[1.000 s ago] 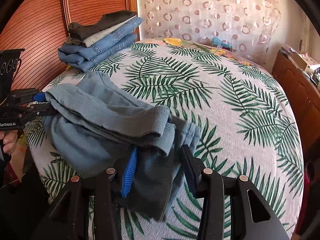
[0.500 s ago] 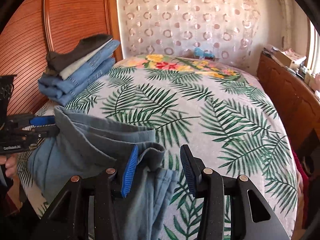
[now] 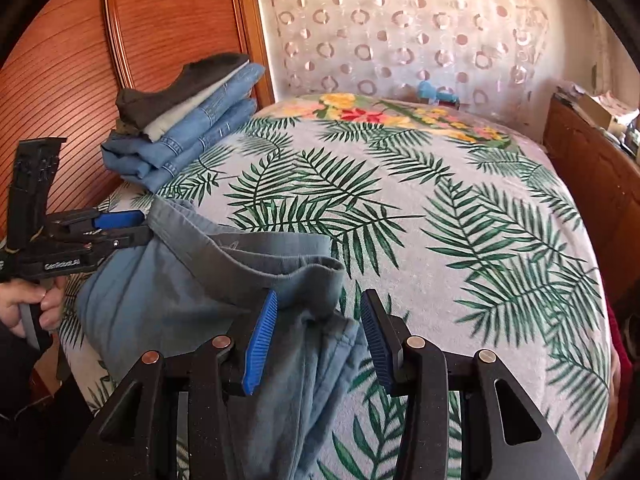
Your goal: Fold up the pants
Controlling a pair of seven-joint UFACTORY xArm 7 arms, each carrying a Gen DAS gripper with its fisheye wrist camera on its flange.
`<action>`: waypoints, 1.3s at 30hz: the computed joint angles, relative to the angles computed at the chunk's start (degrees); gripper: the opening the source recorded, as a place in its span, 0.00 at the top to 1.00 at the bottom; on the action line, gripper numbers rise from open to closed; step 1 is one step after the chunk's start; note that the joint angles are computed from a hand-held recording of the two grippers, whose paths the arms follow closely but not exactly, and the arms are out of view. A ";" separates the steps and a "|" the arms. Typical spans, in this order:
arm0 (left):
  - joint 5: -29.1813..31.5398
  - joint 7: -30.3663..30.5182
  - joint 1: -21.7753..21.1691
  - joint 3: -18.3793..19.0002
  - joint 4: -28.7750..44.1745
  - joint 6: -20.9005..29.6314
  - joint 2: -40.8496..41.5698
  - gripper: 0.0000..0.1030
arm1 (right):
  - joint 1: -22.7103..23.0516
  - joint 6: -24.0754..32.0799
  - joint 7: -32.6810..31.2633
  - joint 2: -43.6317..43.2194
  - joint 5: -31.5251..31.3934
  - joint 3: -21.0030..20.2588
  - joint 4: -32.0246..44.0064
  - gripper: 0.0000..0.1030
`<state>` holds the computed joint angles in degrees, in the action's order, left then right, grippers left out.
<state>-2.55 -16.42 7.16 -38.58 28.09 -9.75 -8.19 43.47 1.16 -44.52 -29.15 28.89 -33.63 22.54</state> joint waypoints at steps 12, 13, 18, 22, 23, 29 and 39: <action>-2.83 1.97 -0.81 0.01 -0.34 -0.98 0.54 0.54 | 12.21 -2.26 -1.15 7.73 4.49 -9.69 8.34 0.94; -2.42 1.78 -3.71 3.15 -0.29 -0.94 0.86 0.54 | 11.84 -1.18 -0.90 8.59 4.59 -9.62 8.74 0.93; -3.62 2.52 -9.06 8.16 -0.65 -1.12 0.96 0.54 | 4.78 0.47 -1.18 7.31 6.07 -3.49 7.41 0.77; -5.19 3.44 -8.33 6.81 -0.84 -1.11 0.71 0.54 | -8.06 2.93 1.01 0.54 2.95 7.54 1.28 0.74; -5.40 3.60 -8.01 6.44 -0.84 -1.07 0.65 0.54 | -10.24 3.64 1.42 -1.43 2.10 9.28 -0.48 0.74; -5.68 3.79 -8.25 6.59 -0.86 -1.12 0.67 0.54 | -19.72 10.33 4.08 -13.19 -2.45 14.56 -8.40 0.74; -6.30 4.28 -7.78 5.97 -0.78 -1.24 0.83 0.54 | -26.56 19.55 3.95 -20.04 -4.51 15.32 -11.89 0.74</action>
<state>-8.84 -12.14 -0.62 -32.61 27.31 -10.99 -7.36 16.91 20.71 -40.57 -49.19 24.37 -18.31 10.64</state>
